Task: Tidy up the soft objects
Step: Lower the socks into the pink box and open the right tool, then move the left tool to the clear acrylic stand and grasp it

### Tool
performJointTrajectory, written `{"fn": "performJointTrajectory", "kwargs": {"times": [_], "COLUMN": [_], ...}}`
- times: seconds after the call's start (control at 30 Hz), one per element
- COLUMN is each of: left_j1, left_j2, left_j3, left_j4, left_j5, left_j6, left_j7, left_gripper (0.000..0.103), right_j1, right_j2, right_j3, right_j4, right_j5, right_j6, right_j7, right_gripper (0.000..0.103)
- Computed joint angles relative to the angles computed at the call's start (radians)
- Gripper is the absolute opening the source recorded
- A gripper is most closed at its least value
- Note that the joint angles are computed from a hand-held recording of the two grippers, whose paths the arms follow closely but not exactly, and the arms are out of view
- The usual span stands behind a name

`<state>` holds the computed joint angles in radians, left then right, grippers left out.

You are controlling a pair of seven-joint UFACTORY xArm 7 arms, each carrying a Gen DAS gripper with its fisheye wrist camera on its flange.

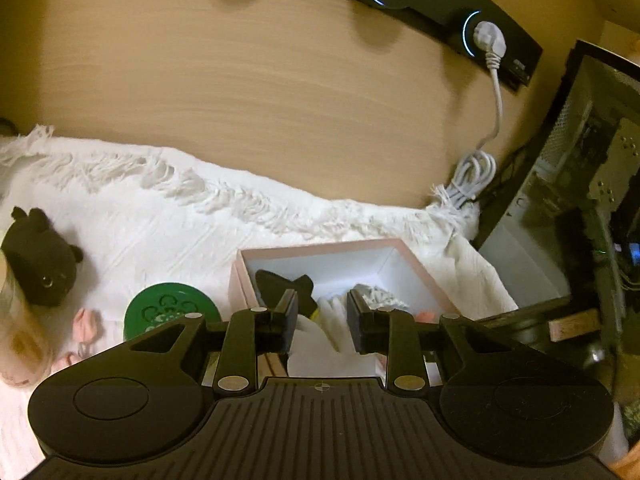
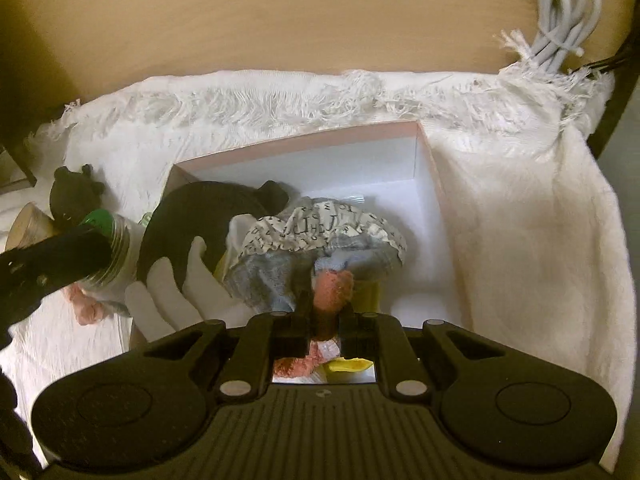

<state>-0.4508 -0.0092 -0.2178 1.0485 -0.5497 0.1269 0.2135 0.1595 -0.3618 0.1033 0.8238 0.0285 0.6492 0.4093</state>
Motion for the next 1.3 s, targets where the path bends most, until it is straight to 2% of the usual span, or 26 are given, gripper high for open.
{"fn": "performJointTrajectory", "kwargs": {"times": [0.03, 0.07, 0.1, 0.13, 0.2, 0.23, 0.43, 0.53, 0.67, 0.8, 0.87, 1.03, 1.2, 1.3], "left_j1": [0.001, 0.001, -0.002, -0.005, -0.011, -0.012, -0.023, 0.000, 0.002, 0.083, 0.107, 0.143, 0.121, 0.104], "left_j2": [0.002, 0.000, 0.003, 0.003, 0.004, 0.004, -0.026, -0.074, -0.167, -0.269, -0.313, -0.380, -0.414, -0.421], "left_j3": [0.000, -0.002, -0.003, -0.005, -0.009, -0.010, -0.006, 0.000, 0.047, 0.046, 0.066, 0.143, 0.244, 0.290], "left_j4": [0.003, 0.002, 0.004, 0.007, 0.011, 0.011, -0.025, -0.088, -0.199, -0.323, -0.375, -0.462, -0.510, -0.519], "left_j5": [0.041, 0.057, 0.054, 0.026, -0.034, -0.040, -0.020, 0.131, 0.183, 0.316, 0.351, 0.374, 0.336, 0.292], "left_j6": [0.009, 0.009, 0.007, 0.008, 0.010, 0.005, -0.040, -0.054, -0.061, -0.056, -0.041, 0.008, 0.032, 0.036], "left_j7": [-0.033, -0.044, -0.042, -0.025, 0.010, 0.006, -0.007, -0.114, -0.152, -0.254, -0.290, -0.336, -0.289, -0.249], "left_gripper": [0.030, 0.030, 0.030, 0.030, 0.030, 0.030, 0.030, 0.030, 0.030, 0.030, 0.030, 0.030, 0.030, 0.030], "right_j1": [0.002, 0.004, 0.005, -0.001, -0.024, -0.035, -0.040, -0.025, -0.004, 0.031, 0.052, 0.110, 0.160, 0.176], "right_j2": [-0.022, -0.043, -0.068, -0.105, -0.153, -0.180, -0.247, -0.244, -0.214, -0.149, -0.108, 0.010, 0.107, 0.132], "right_j3": [-0.002, -0.007, -0.010, -0.003, 0.019, 0.034, 0.068, 0.098, 0.159, 0.210, 0.226, 0.269, 0.284, 0.296], "right_j4": [-0.010, -0.016, -0.025, -0.044, -0.055, -0.062, -0.071, -0.072, -0.062, -0.033, -0.010, 0.061, 0.106, 0.104], "right_j5": [0.002, 0.010, 0.015, 0.006, -0.032, -0.054, -0.109, -0.123, -0.167, -0.203, -0.219, -0.278, -0.359, -0.452], "right_j6": [0.000, 0.001, -0.006, -0.025, -0.038, -0.039, -0.035, -0.043, -0.070, -0.112, -0.130, -0.145, -0.130, -0.116], "right_j7": [-0.002, -0.007, -0.009, -0.001, 0.021, 0.035, 0.051, 0.063, 0.089, 0.128, 0.143, 0.180, 0.257, 0.340], "right_gripper": [0.014, 0.019, 0.029, 0.034, 0.053, 0.055, 0.058, 0.059, 0.063, 0.064, 0.065, 0.066, 0.067, 0.067]}}
